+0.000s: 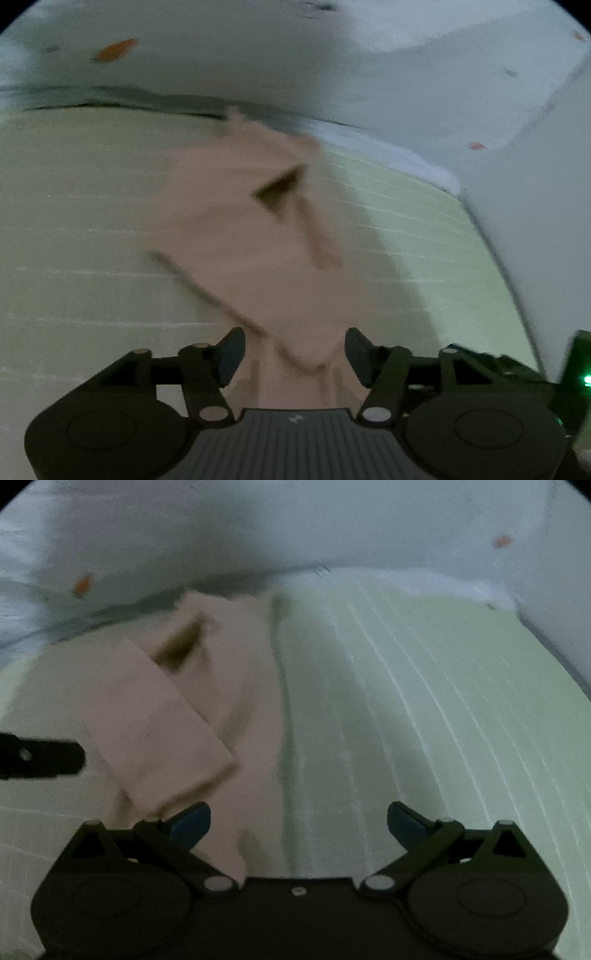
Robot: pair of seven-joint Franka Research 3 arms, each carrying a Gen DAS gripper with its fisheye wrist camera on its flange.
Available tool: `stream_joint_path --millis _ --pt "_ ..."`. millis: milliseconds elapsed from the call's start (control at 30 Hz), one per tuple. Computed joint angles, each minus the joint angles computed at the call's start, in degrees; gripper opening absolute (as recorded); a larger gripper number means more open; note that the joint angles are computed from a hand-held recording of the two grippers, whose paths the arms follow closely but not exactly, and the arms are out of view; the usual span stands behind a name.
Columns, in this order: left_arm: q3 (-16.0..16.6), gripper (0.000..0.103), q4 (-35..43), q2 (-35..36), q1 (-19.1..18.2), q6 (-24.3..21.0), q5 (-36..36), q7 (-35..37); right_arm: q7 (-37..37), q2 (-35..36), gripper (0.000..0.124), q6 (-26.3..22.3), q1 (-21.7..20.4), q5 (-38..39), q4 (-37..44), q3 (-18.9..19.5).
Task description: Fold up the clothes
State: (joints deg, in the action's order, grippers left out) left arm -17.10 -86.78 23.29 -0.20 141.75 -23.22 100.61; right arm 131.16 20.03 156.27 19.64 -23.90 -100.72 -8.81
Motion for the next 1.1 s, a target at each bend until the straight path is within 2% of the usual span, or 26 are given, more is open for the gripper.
stream_joint_path --millis 67,133,200,267,333,367,400,433,467,500,733,833,1033,1100 --pt "2.48 0.062 -1.11 -0.73 -1.36 0.70 3.92 -4.77 -4.59 1.45 0.102 3.83 -2.09 3.30 1.05 2.16" --pt "4.18 0.062 -1.66 -1.22 -2.02 1.09 7.35 -9.19 -11.43 3.82 0.100 5.58 -4.34 8.50 3.55 4.87" --pt "4.60 0.062 -2.66 -2.21 -1.66 1.43 9.06 -11.46 -17.31 6.59 0.081 4.82 -6.10 13.46 6.93 7.24" --pt "4.68 0.062 -4.36 -3.49 -1.13 2.33 9.95 -12.60 -21.23 8.90 0.069 3.45 -6.93 17.21 9.90 8.39" --pt "4.59 0.062 -5.85 -4.53 -0.69 3.19 10.35 -13.21 -24.49 10.35 0.063 2.62 -7.79 20.92 11.59 9.38" --pt "4.55 0.062 -6.61 -5.06 -0.50 3.57 10.43 -13.39 -26.27 10.60 0.055 2.73 -8.54 23.16 11.74 10.20" --pt "4.49 0.062 -7.37 -5.62 -0.37 3.95 10.49 -13.51 -28.17 10.79 0.037 2.98 -9.36 25.44 11.80 11.13" --pt "4.46 0.062 -8.11 -6.20 -0.29 4.33 10.53 -13.61 -29.93 10.56 0.027 3.82 -9.88 27.36 11.31 11.84" --pt "4.41 0.062 -8.75 -6.69 -0.20 4.77 10.45 -13.61 -30.23 9.74 0.011 4.95 -9.01 27.78 10.09 11.09" --pt "4.35 0.062 -9.31 -7.11 -0.12 5.24 10.28 -13.55 -30.53 8.93 0.007 6.06 -8.12 28.19 8.91 10.31" --pt "3.74 0.062 -16.56 -12.82 0.01 9.18 6.15 -11.70 -31.19 1.49 0.004 12.94 -3.64 30.61 -1.62 7.07" --pt "3.90 0.062 -19.57 -15.33 -0.69 9.54 4.02 -10.15 -27.25 -2.21 0.004 12.77 -0.58 28.11 -6.38 3.90" --pt "4.60 0.062 -24.66 -19.75 -2.86 7.81 -0.91 -4.73 -19.63 -9.80 0.004 14.64 0.77 23.36 -16.04 2.88" --pt "5.15 0.062 -26.10 -21.07 -3.80 7.50 -1.32 -3.65 -18.27 -11.61 0.003 14.97 0.06 22.33 -17.97 3.89"
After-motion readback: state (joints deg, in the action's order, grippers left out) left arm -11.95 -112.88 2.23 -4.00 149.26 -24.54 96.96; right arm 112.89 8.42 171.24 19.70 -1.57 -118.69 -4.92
